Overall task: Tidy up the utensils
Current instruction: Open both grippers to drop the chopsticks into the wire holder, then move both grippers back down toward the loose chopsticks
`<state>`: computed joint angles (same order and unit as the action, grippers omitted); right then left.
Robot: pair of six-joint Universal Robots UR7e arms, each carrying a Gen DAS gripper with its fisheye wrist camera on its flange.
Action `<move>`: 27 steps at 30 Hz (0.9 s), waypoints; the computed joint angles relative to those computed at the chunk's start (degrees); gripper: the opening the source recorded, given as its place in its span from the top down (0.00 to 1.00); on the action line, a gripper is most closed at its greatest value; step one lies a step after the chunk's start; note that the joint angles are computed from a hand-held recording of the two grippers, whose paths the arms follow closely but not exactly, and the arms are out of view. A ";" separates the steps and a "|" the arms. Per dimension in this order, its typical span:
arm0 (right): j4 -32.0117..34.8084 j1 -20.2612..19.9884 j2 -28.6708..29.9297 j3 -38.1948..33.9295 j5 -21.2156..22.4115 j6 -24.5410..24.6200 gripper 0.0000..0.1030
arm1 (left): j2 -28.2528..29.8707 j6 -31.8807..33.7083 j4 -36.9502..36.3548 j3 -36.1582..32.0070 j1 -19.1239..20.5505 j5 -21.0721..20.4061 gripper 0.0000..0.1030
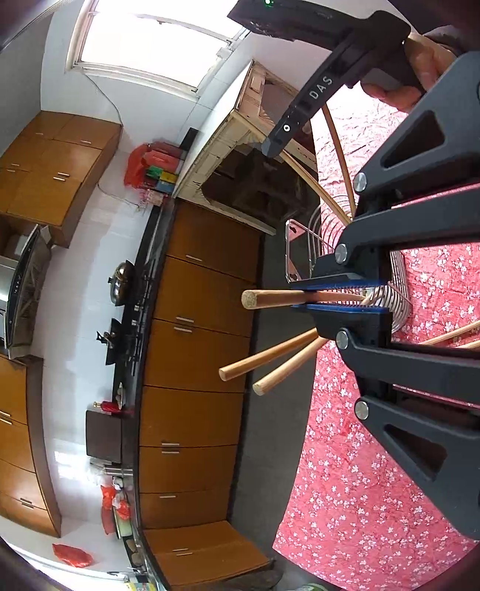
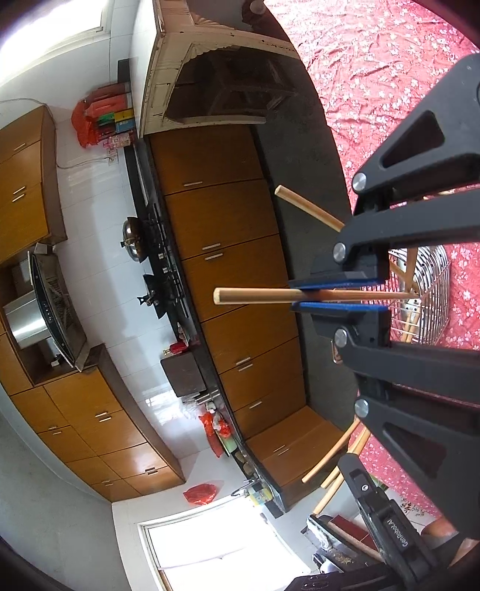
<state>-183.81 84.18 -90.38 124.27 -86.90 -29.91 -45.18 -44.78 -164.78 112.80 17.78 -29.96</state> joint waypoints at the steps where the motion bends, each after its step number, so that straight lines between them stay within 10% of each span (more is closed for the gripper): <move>1: -0.24 0.37 0.15 -0.13 -1.01 0.35 0.86 | -0.22 -0.75 0.78 0.02 0.04 -0.04 0.94; 8: -1.75 -1.40 -3.26 1.34 -0.80 1.98 0.53 | -2.83 -5.54 4.63 1.80 -1.09 2.45 0.75; 20: -1.40 -6.27 -13.44 7.04 0.11 -0.21 0.49 | -9.54 -17.65 16.79 6.08 -5.28 5.54 0.71; 27: 0.02 -14.39 -18.15 12.97 -3.51 -3.31 0.49 | -16.99 -39.93 42.51 11.11 -10.52 6.43 0.68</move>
<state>-183.79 69.79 -108.53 137.24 -90.41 -33.21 -62.17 -84.71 -122.28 123.90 7.27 -23.53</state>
